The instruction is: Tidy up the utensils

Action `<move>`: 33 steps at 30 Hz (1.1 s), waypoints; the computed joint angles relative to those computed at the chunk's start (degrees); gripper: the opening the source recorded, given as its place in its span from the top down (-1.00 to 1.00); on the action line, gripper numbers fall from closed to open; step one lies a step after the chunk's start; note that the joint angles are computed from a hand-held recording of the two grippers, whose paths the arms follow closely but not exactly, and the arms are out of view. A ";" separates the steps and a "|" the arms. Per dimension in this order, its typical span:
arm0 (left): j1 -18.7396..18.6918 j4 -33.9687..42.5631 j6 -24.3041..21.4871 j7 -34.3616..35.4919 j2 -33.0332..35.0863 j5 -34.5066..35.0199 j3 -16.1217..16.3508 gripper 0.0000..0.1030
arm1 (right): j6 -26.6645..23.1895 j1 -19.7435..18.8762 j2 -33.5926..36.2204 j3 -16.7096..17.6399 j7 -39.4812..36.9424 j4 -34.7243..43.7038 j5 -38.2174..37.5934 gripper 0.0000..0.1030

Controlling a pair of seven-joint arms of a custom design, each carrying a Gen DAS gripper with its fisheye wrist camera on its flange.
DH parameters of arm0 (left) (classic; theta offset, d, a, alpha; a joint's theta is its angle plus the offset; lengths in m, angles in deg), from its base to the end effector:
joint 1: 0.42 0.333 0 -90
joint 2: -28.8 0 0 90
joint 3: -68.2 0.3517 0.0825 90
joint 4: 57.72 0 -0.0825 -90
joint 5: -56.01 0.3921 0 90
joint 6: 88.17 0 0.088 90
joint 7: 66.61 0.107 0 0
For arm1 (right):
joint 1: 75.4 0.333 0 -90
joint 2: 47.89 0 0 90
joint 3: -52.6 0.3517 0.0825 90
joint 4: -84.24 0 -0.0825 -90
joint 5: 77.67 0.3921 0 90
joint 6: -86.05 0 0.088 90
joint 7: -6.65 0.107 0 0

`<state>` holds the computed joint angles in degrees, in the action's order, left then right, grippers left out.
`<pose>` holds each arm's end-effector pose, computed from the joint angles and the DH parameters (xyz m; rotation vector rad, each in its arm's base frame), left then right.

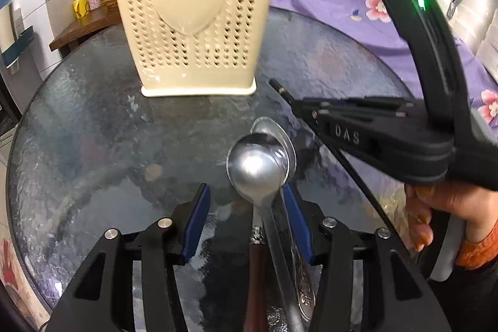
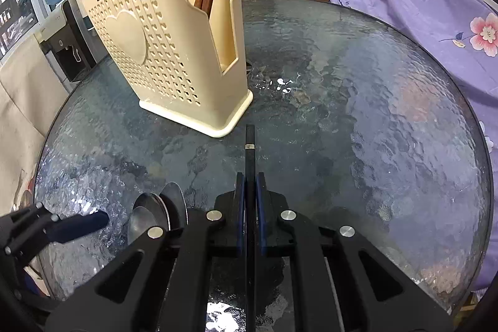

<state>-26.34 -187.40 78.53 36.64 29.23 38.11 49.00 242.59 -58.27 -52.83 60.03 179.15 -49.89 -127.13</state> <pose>0.4162 -0.3909 0.4590 -1.1479 2.5927 -0.9318 0.4668 0.2462 0.4410 -1.5395 2.0564 -0.6078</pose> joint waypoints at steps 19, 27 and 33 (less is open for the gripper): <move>0.98 2.60 -3.46 8.43 0.76 -12.64 0.10 0.85 | 0.60 -0.49 0.00 -0.04 0.56 -0.71 -0.26 0.85; 2.74 3.42 -4.10 8.12 0.01 -13.18 1.60 0.92 | 0.04 -0.05 0.08 -0.02 0.00 -0.42 0.20 0.85; 3.97 4.58 -4.80 2.35 2.18 -4.86 2.36 0.88 | -0.07 0.07 0.05 -0.02 -0.07 -0.39 0.26 0.85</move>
